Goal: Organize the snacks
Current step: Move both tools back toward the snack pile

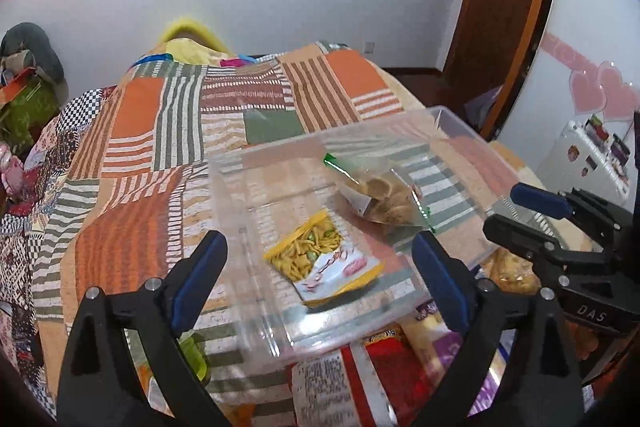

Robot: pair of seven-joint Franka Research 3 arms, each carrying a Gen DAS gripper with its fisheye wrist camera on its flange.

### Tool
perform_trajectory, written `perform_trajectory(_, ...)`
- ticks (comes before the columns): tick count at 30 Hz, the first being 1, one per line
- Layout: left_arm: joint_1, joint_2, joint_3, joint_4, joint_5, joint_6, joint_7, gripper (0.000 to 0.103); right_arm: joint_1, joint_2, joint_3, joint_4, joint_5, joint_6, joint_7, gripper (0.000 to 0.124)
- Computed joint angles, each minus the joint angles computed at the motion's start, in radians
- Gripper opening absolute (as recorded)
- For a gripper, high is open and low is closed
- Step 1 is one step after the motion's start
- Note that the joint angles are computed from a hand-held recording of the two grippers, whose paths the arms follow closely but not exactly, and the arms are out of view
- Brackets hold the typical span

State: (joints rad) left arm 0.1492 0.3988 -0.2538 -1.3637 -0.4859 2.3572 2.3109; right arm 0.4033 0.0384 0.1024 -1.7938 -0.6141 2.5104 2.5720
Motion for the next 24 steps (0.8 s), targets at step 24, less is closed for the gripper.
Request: perform_trajectory(24, 0.034, -0.349, 0.182, -0.407, -0.154, -0.03, 0.197, 0.095, -0.01, -0.135, 0.084, -0.117, -0.03, -0.007, 0.079, 0.068)
